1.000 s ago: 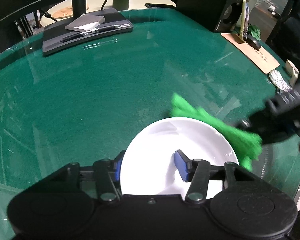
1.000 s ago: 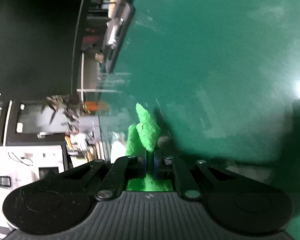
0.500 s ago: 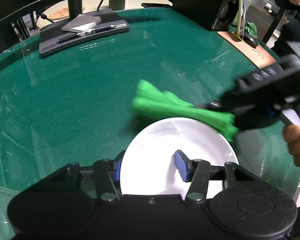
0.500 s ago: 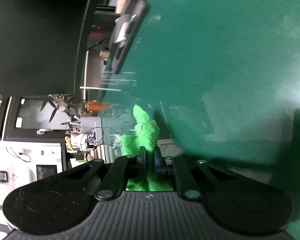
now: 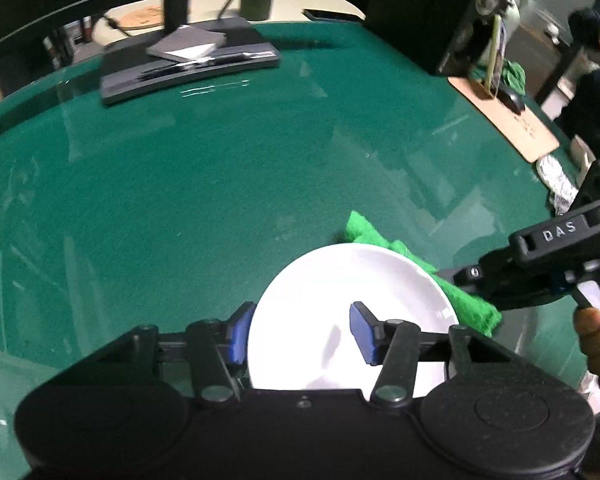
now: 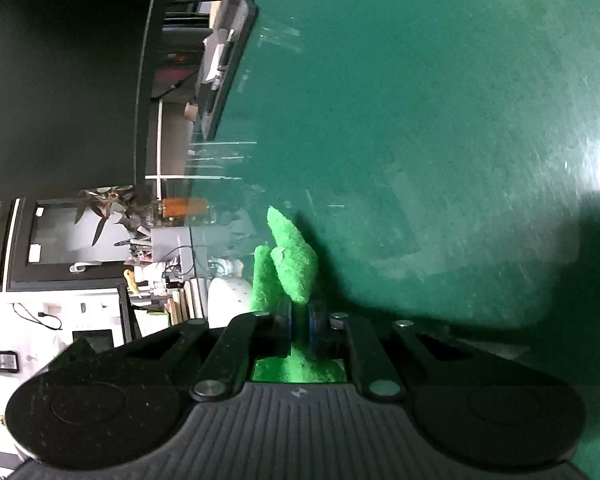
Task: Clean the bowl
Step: 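Rub the cloth back and forth over the bowl with the right gripper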
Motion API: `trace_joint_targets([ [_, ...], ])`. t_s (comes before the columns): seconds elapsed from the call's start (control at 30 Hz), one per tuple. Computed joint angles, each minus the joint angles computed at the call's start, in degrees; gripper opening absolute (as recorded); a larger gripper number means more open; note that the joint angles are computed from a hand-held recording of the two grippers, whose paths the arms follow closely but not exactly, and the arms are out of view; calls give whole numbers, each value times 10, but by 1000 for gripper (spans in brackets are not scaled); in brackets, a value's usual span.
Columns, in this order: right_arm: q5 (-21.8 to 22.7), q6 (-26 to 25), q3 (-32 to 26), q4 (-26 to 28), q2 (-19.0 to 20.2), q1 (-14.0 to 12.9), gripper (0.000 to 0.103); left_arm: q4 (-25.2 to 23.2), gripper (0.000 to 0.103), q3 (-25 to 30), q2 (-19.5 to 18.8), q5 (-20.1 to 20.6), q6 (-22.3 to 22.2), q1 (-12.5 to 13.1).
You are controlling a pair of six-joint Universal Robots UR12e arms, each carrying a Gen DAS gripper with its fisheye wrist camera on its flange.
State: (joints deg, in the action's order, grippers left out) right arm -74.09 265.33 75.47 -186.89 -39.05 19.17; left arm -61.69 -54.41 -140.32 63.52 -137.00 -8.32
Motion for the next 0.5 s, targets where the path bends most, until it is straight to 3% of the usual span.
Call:
trace_joint_targets([
  [0.03,-1,1,5,2,-3,0,9,14,48,-9,4,13,5,-2],
  [0.1,1,8,12,-1,-6,0,9,45,21,-28,12,41,19,-6],
  [0.17,4,11,17,-5,-9,1,9,66,19,-33,11,50,34,-7],
  [0.33,14,7,23,-11,-13,1,9,30,24,5,-9,37,91,-7],
  [0.5,2,-28,-16,38,2,-2,9,-1,26,30,-21,36,131,-7],
])
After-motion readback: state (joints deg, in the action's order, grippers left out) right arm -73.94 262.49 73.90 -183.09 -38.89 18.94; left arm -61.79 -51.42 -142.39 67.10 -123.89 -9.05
